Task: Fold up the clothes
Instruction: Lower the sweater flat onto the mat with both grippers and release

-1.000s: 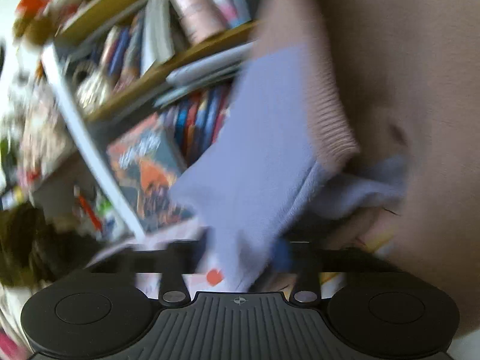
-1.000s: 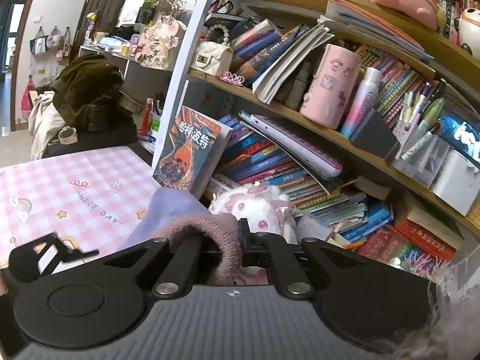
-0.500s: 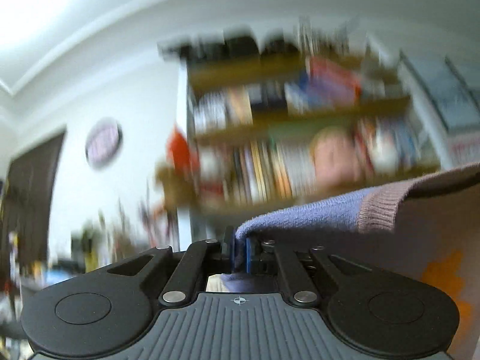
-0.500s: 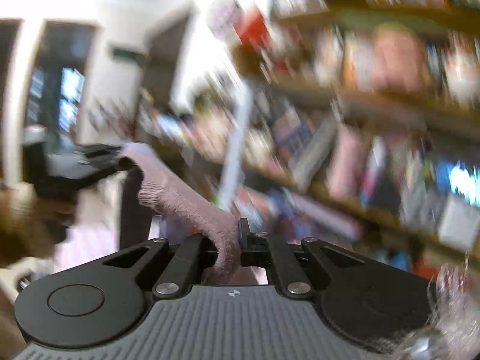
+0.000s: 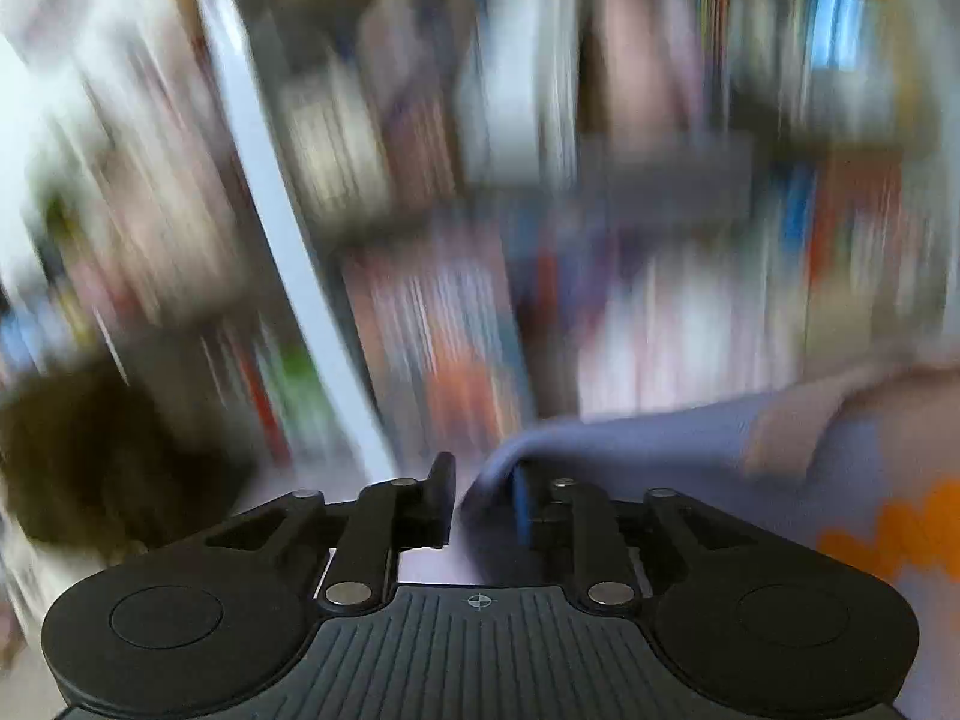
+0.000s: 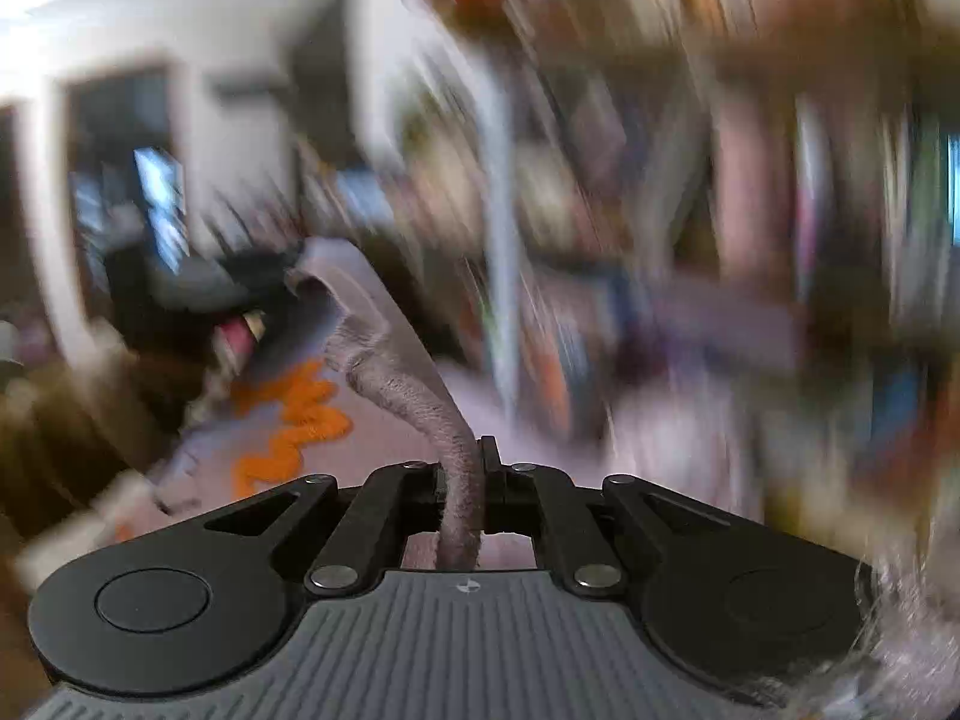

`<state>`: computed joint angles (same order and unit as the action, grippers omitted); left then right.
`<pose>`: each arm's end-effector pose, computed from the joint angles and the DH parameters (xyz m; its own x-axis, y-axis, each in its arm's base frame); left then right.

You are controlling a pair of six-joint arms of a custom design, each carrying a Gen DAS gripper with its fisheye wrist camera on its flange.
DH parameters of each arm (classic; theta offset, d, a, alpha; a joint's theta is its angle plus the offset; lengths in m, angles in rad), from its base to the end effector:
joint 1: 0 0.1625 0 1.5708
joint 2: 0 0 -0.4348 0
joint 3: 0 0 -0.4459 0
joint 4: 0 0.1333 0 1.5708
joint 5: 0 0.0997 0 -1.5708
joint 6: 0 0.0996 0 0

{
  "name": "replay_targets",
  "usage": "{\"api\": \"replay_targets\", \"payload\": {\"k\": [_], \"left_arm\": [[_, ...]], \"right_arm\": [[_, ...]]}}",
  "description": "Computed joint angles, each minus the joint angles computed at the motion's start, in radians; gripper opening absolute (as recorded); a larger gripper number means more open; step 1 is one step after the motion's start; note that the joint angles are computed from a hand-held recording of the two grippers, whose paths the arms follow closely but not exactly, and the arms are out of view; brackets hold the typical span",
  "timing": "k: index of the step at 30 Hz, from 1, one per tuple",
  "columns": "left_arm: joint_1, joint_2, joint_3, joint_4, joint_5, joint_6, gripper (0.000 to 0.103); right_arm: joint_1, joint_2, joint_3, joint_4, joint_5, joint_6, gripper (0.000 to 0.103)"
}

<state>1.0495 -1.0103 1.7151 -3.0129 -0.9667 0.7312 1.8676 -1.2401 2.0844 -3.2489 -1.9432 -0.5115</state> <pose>-0.1838 -0.7013 0.2482 -0.4266 0.4873 -0.7619 0.8780 0.4253 -0.2196 0.2604 -0.5196 0.2519 -0.7492 -0.3275 0.5757 -0.6460 0.5532 -0.5260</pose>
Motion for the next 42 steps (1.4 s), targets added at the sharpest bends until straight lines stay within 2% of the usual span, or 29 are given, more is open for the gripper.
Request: {"api": "replay_targets", "payload": {"k": [2,3,4,6,10,11,12,14,16,19,20,23,25,28,32,34,36,39,40,42], "left_arm": [[0.025,0.071,-0.043,0.152,0.150,-0.073,0.023],[0.024,0.069,-0.030,0.176,0.191,-0.077,0.023],[0.028,0.070,-0.013,0.170,0.217,-0.064,0.023],[0.029,-0.001,0.065,0.156,0.172,-0.073,0.025],[0.035,-0.148,0.201,0.086,0.059,-0.162,0.027],[0.041,-0.158,0.217,0.051,0.036,-0.185,0.034],[0.045,-0.180,0.248,0.016,0.019,-0.192,0.040],[0.041,-0.199,0.306,-0.094,0.021,-0.163,0.062],[0.037,-0.195,0.336,-0.167,0.035,-0.124,0.065],[0.031,-0.202,0.361,-0.164,0.087,-0.142,0.065],[0.031,-0.204,0.370,-0.162,0.095,-0.141,0.065],[0.032,-0.196,0.383,-0.160,0.122,-0.061,0.065],[0.033,-0.185,0.393,-0.180,0.153,0.011,0.065],[0.048,-0.166,0.388,-0.196,0.156,0.089,0.065],[0.081,-0.143,0.362,-0.192,0.098,0.178,0.065],[0.091,-0.126,0.346,-0.206,0.086,0.229,0.065],[0.103,-0.121,0.329,-0.191,0.056,0.244,0.065],[0.124,-0.109,0.297,-0.157,0.012,0.265,0.063],[0.131,-0.105,0.286,-0.147,-0.002,0.273,0.060],[0.149,-0.102,0.258,-0.096,-0.041,0.285,0.035]], "right_arm": [[-0.051,0.141,-0.105,0.051,-0.167,0.043,0.004],[-0.067,0.200,-0.146,0.058,-0.239,0.041,0.004],[-0.082,0.257,-0.188,0.063,-0.307,0.036,0.004],[-0.102,0.329,-0.240,0.037,-0.388,0.014,0.004],[-0.139,0.365,-0.290,0.025,-0.403,-0.006,0.006],[-0.147,0.369,-0.303,0.034,-0.405,-0.011,0.007],[-0.153,0.378,-0.315,0.041,-0.411,-0.022,0.013],[-0.166,0.396,-0.332,0.039,-0.424,-0.049,0.022],[-0.179,0.405,-0.326,-0.007,-0.433,-0.072,0.034],[-0.191,0.414,-0.307,-0.121,-0.415,-0.102,0.043],[-0.183,0.424,-0.299,-0.197,-0.429,-0.141,0.044],[-0.158,0.426,-0.247,-0.411,-0.419,-0.262,0.048],[-0.135,0.405,-0.192,-0.523,-0.397,-0.289,0.049],[-0.094,0.356,-0.101,-0.584,-0.380,-0.204,0.052],[-0.038,0.266,0.043,-0.398,-0.327,0.089,0.052],[-0.013,0.261,0.079,-0.300,-0.317,0.220,0.052],[0.021,0.286,0.089,-0.232,-0.352,0.350,0.052],[0.067,0.342,0.076,-0.164,-0.428,0.494,0.051],[0.083,0.359,0.063,-0.124,-0.464,0.541,0.050],[0.106,0.376,0.047,-0.051,-0.512,0.618,0.049]]}}
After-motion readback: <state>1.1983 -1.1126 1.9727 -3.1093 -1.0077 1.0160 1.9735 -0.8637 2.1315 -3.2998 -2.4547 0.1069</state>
